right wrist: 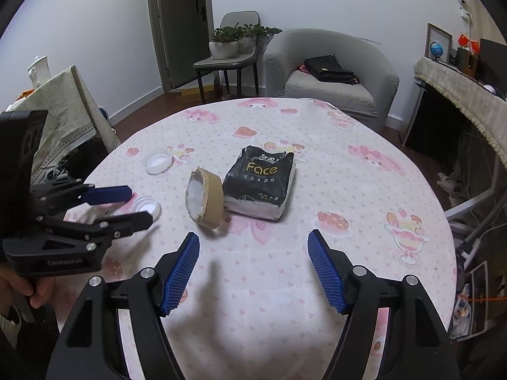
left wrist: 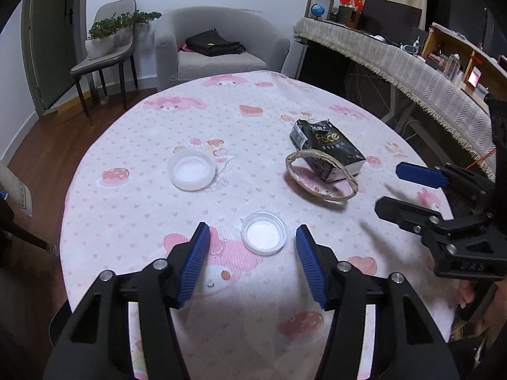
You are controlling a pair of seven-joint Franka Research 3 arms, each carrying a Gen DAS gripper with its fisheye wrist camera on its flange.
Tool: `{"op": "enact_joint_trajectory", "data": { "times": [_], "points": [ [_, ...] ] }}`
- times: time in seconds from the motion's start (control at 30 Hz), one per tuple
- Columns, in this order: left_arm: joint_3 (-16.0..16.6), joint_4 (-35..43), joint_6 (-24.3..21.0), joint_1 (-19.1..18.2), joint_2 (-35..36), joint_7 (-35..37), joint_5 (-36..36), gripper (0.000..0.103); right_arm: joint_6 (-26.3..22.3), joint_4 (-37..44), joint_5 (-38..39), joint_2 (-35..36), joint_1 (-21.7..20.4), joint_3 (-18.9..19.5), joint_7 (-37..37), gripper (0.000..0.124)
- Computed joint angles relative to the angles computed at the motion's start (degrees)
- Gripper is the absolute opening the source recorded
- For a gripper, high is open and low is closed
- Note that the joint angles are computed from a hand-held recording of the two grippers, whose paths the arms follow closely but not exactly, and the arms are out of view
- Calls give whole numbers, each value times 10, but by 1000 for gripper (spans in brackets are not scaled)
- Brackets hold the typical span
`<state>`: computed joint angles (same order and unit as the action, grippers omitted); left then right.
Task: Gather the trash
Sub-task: 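Grasp a small white plastic lid with the left tool while the right tool grasps the tape roll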
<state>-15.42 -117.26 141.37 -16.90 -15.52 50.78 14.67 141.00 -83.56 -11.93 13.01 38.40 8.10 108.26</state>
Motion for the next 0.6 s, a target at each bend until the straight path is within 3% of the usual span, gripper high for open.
{"op": "enact_joint_trajectory", "data": {
  "times": [0.07, 0.23, 0.6],
  "points": [
    [-2, 8, -6, 1, 7, 0, 4, 54, 1, -3, 2, -2, -1, 1, -8, 72],
    [-3, 17, -9, -3, 14, 5, 9, 33, 3, 0, 6, 1, -1, 3, -28, 72],
    [5, -11, 6, 1, -16, -6, 0, 33, -26, 70, -2, 48, 25, -1, -62, 70]
  ]
}}
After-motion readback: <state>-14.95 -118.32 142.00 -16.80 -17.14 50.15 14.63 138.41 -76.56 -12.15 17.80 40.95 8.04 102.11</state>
